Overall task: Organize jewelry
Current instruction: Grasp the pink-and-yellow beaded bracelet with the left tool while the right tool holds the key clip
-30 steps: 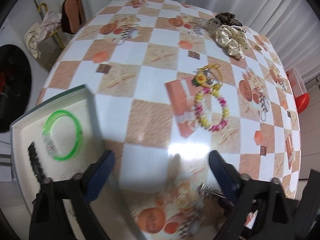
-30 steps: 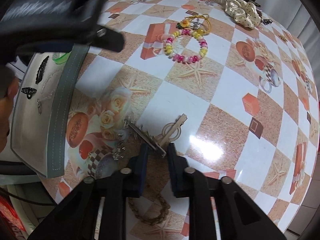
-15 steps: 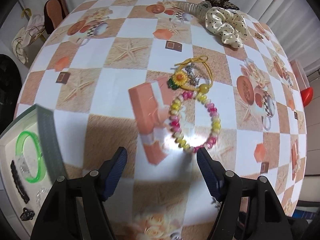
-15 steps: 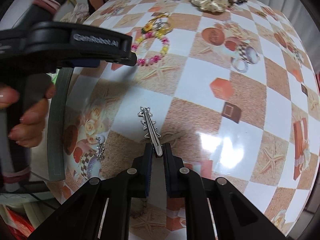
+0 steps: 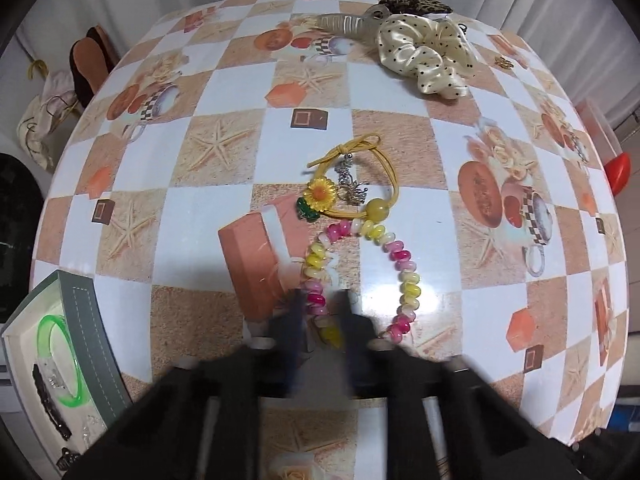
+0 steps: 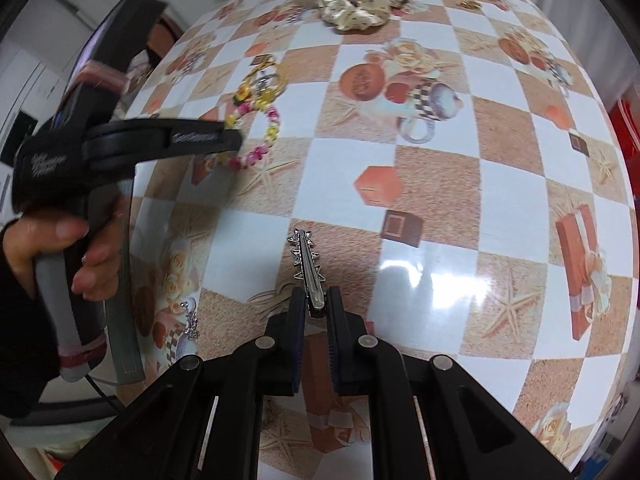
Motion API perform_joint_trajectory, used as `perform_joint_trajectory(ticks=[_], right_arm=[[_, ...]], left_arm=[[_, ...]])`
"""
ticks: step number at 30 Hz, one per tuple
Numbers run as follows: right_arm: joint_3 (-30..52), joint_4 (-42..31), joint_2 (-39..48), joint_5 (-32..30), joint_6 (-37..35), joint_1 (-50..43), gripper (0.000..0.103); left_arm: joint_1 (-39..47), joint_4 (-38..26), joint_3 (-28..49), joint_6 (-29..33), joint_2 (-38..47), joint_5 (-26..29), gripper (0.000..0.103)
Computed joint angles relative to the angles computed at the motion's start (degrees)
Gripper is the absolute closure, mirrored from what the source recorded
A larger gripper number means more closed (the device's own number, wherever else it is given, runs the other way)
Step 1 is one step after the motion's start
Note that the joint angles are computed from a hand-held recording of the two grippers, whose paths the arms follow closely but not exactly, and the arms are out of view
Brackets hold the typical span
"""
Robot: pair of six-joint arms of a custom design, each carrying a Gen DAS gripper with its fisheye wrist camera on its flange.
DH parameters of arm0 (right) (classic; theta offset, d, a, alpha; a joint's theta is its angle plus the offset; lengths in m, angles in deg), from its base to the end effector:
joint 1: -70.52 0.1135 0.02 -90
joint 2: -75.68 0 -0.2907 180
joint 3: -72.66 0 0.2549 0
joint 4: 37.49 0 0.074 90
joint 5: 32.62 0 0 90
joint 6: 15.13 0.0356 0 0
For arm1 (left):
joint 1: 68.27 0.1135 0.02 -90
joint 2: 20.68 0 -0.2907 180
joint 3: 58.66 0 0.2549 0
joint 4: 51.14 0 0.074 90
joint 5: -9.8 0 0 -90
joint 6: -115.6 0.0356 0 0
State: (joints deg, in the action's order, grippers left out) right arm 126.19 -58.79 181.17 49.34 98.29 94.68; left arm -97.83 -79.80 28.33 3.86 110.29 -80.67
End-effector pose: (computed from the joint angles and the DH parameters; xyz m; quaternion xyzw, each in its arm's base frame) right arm 0.2591 0.1217 0.0883 -0.0166 0.9868 0.1220 0.1049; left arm 0.3713 -0.2103 0.0514 0.0668 0.9863 -0.0617 0.1378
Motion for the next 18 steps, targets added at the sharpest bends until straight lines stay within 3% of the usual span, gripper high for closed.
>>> perform_joint_trajectory(ticks=[18], right_arm=[[3.28,-2.79,-1.84,2.34,5.43,3.21,0.092]], left_arm=[[4.26,8.23,-19.19,-0.98,-16.56,4.58,0.089]])
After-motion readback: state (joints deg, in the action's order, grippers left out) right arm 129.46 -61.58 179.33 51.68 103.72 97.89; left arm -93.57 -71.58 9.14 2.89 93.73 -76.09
